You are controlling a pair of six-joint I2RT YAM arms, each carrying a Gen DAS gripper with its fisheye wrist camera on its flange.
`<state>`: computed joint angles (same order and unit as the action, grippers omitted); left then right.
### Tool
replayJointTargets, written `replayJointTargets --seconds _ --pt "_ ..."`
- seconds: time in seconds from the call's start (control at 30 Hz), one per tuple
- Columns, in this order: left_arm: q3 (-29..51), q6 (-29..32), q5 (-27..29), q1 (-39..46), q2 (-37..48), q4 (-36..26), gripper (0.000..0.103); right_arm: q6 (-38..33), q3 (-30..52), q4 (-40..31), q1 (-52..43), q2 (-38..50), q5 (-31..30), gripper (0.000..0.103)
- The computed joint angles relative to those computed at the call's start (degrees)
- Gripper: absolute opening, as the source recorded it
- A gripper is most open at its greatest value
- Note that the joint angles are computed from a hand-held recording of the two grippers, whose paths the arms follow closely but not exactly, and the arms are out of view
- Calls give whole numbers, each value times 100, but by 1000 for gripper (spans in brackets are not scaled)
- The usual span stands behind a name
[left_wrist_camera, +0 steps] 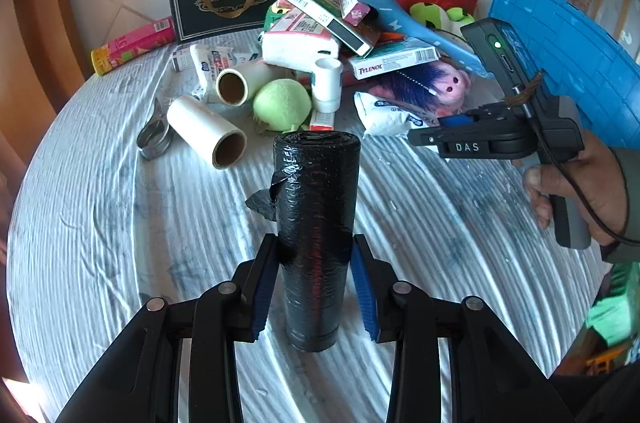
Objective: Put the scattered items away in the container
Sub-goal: 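Grasp the white alcohol-wipes packet with the right gripper, then carry the black roll and wipes packet over the blue crate with both grippers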
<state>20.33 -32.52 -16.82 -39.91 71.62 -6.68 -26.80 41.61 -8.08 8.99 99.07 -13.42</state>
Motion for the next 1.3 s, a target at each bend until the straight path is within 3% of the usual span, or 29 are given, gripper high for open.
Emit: replayJointTargets --seconds 0.17,0.33,0.63,0.8,1.07,1.3 --pt "277 -172 -283 -268 -223 -531 35 -289 324 -471 -395 -51 -188 38" --pt "617 -472 -640 -639 -609 -1149 34 -325 292 -1009 -526 -726 -303 38" --pt "1620 -786 -1430 -1414 -924 -2349 34 -1159 659 -2744 -1548 -2171 -1013 38" --pt "2276 -889 -1812 -1719 -773 -2815 34 -1699 1201 -3756 -2171 -2559 -1511 38" --pt "3649 -1196 -2412 -2137 52 -3558 34 -2859 2242 -5136 -3196 -2323 -2315 38" --pt "5317 -1652 -2895 -2514 1170 -4231 34 -4234 3706 -6553 -4162 -1455 -2948 38"
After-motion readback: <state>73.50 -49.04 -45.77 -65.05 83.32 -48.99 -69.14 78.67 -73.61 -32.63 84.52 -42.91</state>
